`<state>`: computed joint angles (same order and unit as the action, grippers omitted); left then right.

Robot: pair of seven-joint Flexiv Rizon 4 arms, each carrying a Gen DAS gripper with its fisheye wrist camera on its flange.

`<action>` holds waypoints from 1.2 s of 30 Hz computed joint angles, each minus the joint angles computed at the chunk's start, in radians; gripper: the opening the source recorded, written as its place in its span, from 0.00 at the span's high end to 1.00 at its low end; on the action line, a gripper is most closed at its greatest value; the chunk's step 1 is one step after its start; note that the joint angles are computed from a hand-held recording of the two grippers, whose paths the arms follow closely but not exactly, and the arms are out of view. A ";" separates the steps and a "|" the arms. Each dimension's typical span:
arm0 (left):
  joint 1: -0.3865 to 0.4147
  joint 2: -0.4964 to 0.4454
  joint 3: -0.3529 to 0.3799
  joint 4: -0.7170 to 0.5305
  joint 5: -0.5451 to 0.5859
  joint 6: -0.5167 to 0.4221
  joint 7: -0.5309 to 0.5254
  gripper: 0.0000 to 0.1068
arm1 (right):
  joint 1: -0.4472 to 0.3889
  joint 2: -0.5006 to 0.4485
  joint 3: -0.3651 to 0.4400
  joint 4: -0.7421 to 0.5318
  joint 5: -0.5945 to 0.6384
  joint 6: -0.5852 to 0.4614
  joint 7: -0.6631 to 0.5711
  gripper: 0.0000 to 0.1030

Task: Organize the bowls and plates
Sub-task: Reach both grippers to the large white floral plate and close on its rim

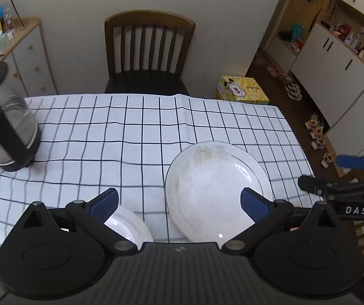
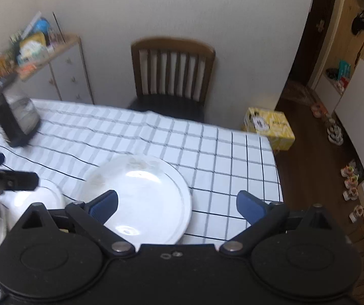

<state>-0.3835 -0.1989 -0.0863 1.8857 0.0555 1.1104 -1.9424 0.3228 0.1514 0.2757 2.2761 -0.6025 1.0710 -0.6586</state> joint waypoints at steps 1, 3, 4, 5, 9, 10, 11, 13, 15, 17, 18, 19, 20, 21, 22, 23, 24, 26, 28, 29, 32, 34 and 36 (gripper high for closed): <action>0.006 -0.022 -0.006 -0.016 -0.014 -0.007 0.009 0.04 | 0.001 -0.022 -0.012 -0.010 0.021 0.002 -0.022 0.05; 0.012 -0.066 -0.012 -0.045 -0.036 -0.013 0.026 0.04 | 0.012 -0.064 -0.034 -0.035 0.112 0.002 -0.105 0.06; 0.007 -0.088 -0.005 -0.066 -0.030 -0.026 0.017 0.04 | 0.015 -0.085 -0.042 -0.047 0.159 0.003 -0.145 0.08; 0.004 -0.107 -0.001 -0.081 -0.031 -0.032 0.011 0.04 | 0.016 -0.105 -0.048 -0.057 0.185 0.004 -0.165 0.10; 0.006 -0.171 0.004 -0.122 -0.057 -0.059 0.013 0.04 | 0.015 -0.176 -0.062 -0.091 0.294 0.000 -0.244 0.18; 0.004 -0.184 0.009 -0.130 -0.060 -0.065 0.007 0.04 | 0.014 -0.191 -0.063 -0.097 0.322 -0.002 -0.263 0.21; 0.005 -0.194 0.011 -0.133 -0.066 -0.069 0.005 0.04 | 0.013 -0.204 -0.063 -0.104 0.356 -0.004 -0.283 0.23; 0.012 -0.214 0.005 -0.137 -0.090 -0.074 0.015 0.05 | 0.008 -0.228 -0.061 -0.117 0.427 -0.004 -0.330 0.28; 0.021 -0.231 -0.004 -0.136 -0.120 -0.080 0.029 0.13 | 0.002 -0.242 -0.059 -0.122 0.478 0.001 -0.359 0.30; 0.023 -0.245 -0.007 -0.134 -0.139 -0.087 0.039 0.14 | -0.005 -0.254 -0.055 -0.131 0.535 -0.007 -0.399 0.37; 0.022 -0.251 -0.007 -0.135 -0.143 -0.090 0.042 0.19 | -0.006 -0.259 -0.055 -0.132 0.548 -0.009 -0.411 0.40; 0.025 -0.255 -0.011 -0.131 -0.153 -0.088 0.051 0.24 | -0.007 -0.262 -0.055 -0.133 0.557 -0.013 -0.421 0.42; 0.027 -0.260 -0.017 -0.130 -0.166 -0.089 0.059 0.34 | -0.009 -0.266 -0.054 -0.135 0.570 -0.015 -0.432 0.44; 0.029 -0.263 -0.021 -0.130 -0.177 -0.094 0.067 0.41 | -0.013 -0.269 -0.052 -0.138 0.593 -0.015 -0.446 0.47; 0.033 -0.262 -0.025 -0.125 -0.188 -0.096 0.077 0.43 | -0.016 -0.273 -0.049 -0.146 0.622 -0.020 -0.463 0.49; 0.033 -0.263 -0.027 -0.122 -0.196 -0.094 0.084 0.45 | -0.021 -0.277 -0.045 -0.153 0.656 -0.022 -0.483 0.55; 0.032 -0.264 -0.026 -0.120 -0.200 -0.091 0.086 0.47 | -0.023 -0.280 -0.042 -0.160 0.682 -0.022 -0.497 0.61; 0.037 -0.264 -0.033 -0.112 -0.223 -0.086 0.095 0.54 | -0.024 -0.281 -0.040 -0.167 0.709 -0.032 -0.508 0.68; 0.041 -0.269 -0.040 -0.110 -0.242 -0.090 0.106 0.62 | -0.029 -0.280 -0.035 -0.178 0.751 -0.050 -0.535 0.76; 0.042 -0.271 -0.041 -0.110 -0.248 -0.091 0.111 0.65 | -0.029 -0.279 -0.035 -0.181 0.764 -0.056 -0.540 0.79; 0.038 -0.277 -0.038 -0.111 -0.257 -0.089 0.111 0.68 | -0.025 -0.277 -0.040 -0.178 0.766 -0.053 -0.533 0.89; 0.042 -0.278 -0.041 -0.108 -0.269 -0.088 0.117 0.68 | -0.026 -0.278 -0.041 -0.179 0.777 -0.049 -0.532 0.89; 0.039 -0.280 -0.036 -0.112 -0.273 -0.102 0.107 0.68 | -0.027 -0.277 -0.041 -0.174 0.788 -0.039 -0.538 0.90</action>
<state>-0.3442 -0.4787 -0.1224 1.7738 -0.2170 1.0081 -1.8356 0.2955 -0.1251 0.2351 2.1018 0.1854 1.0320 -1.1966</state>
